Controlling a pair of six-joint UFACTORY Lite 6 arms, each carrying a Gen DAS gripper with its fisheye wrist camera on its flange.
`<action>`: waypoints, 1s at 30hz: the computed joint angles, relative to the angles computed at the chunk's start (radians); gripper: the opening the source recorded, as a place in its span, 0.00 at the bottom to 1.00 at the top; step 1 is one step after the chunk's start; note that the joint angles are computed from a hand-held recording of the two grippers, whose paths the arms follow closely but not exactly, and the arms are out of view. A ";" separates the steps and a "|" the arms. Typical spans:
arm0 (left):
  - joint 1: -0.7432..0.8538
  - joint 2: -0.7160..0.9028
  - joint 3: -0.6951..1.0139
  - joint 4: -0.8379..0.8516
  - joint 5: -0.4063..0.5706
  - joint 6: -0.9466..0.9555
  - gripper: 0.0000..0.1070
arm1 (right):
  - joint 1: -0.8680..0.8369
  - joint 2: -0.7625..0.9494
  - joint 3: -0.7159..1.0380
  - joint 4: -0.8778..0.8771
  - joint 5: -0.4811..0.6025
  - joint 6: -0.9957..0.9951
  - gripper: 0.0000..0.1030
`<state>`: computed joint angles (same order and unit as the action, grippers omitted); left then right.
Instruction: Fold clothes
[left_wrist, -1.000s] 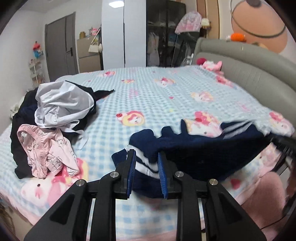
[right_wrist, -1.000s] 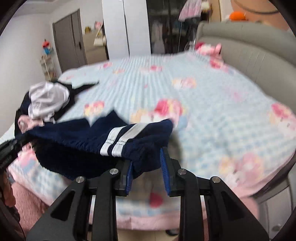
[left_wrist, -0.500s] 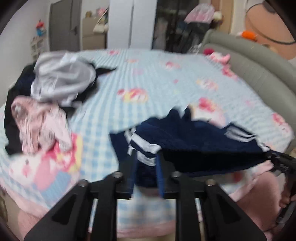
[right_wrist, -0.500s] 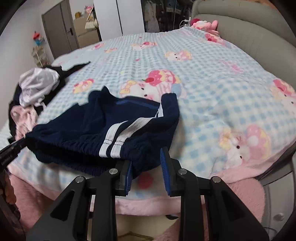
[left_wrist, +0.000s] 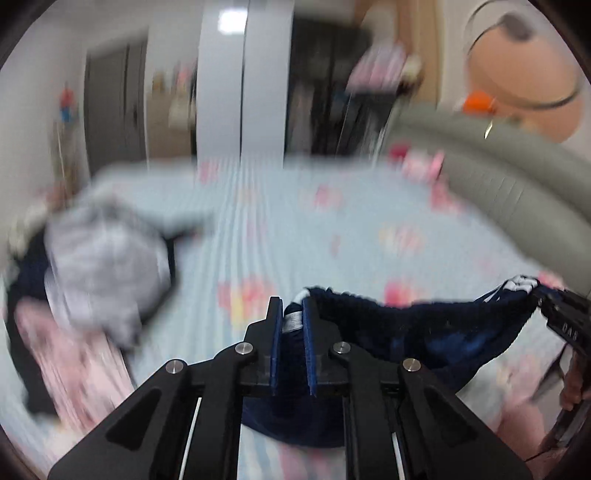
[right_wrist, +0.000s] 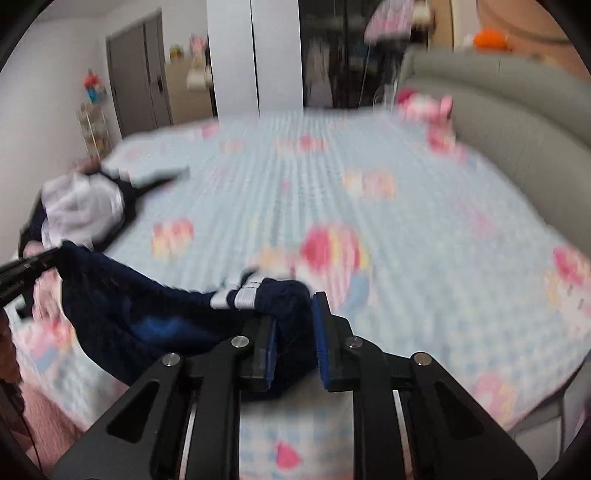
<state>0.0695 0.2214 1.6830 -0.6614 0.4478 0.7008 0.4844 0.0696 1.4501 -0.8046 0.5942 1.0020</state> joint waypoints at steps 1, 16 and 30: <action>-0.002 -0.037 0.016 -0.019 -0.028 0.024 0.11 | 0.022 -0.010 0.048 -0.070 0.030 0.032 0.16; 0.055 0.078 -0.480 -0.001 -0.053 0.050 0.11 | 0.068 -0.030 -0.467 -0.120 -0.092 0.391 0.17; -0.178 0.168 -0.484 -0.253 -0.077 0.358 0.53 | -0.026 -0.108 -0.606 -0.096 -0.131 0.467 0.25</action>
<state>-0.1080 0.3895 1.1995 -0.9143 0.3709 1.0585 0.4584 -0.0380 0.8444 -0.9007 0.4630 1.4689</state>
